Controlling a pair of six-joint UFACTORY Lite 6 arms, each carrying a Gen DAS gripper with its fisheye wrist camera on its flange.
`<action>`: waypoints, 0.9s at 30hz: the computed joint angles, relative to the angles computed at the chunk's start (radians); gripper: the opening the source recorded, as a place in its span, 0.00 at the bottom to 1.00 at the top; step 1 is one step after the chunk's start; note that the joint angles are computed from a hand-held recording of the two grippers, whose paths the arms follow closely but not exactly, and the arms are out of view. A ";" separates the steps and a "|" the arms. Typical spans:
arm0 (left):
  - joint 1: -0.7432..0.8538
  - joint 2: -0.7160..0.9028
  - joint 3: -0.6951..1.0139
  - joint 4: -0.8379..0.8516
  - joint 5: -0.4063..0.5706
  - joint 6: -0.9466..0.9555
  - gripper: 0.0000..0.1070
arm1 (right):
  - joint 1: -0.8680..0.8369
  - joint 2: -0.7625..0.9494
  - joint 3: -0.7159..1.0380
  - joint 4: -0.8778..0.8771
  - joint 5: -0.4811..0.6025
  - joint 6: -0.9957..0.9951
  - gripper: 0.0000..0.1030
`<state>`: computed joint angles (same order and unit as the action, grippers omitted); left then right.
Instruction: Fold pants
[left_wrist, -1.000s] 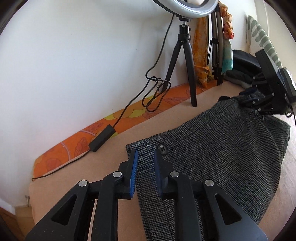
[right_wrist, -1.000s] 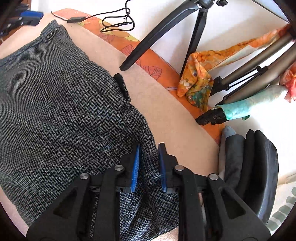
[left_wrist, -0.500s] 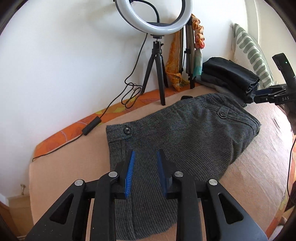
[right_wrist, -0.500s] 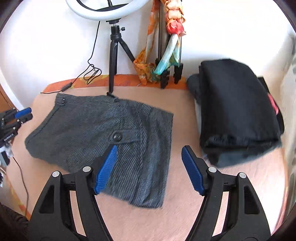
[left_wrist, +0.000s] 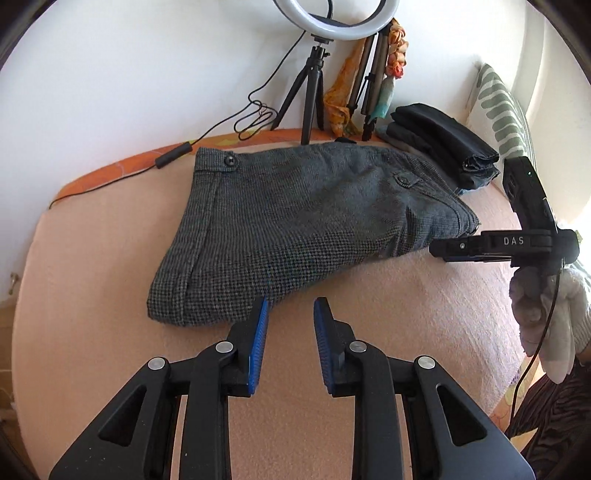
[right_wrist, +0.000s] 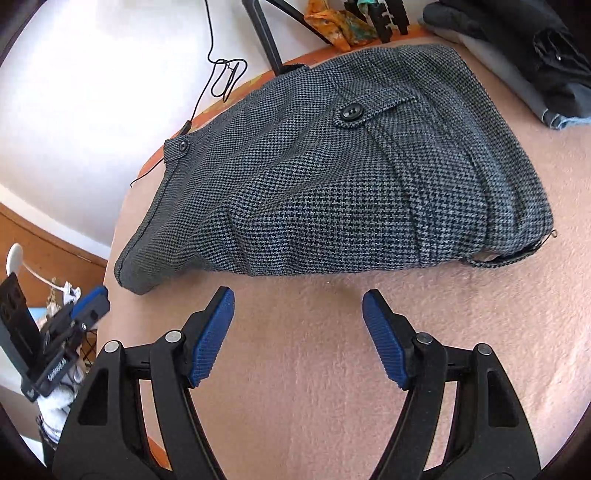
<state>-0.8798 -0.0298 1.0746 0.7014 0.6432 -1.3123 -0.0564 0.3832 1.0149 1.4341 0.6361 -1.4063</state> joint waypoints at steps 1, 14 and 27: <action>0.003 -0.002 -0.026 0.004 -0.012 -0.030 0.22 | 0.015 -0.006 -0.010 0.041 -0.019 -0.031 0.74; 0.145 0.107 0.000 0.011 -0.116 -0.035 0.22 | 0.108 0.054 0.015 0.377 -0.020 -0.323 0.75; 0.169 0.057 0.058 0.126 -0.043 -0.087 0.22 | -0.019 0.117 0.187 0.135 0.408 0.015 0.20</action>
<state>-0.7111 0.0269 1.1326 0.8277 0.6006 -1.3994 -0.0752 0.5003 1.2019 1.5686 1.0445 -1.3908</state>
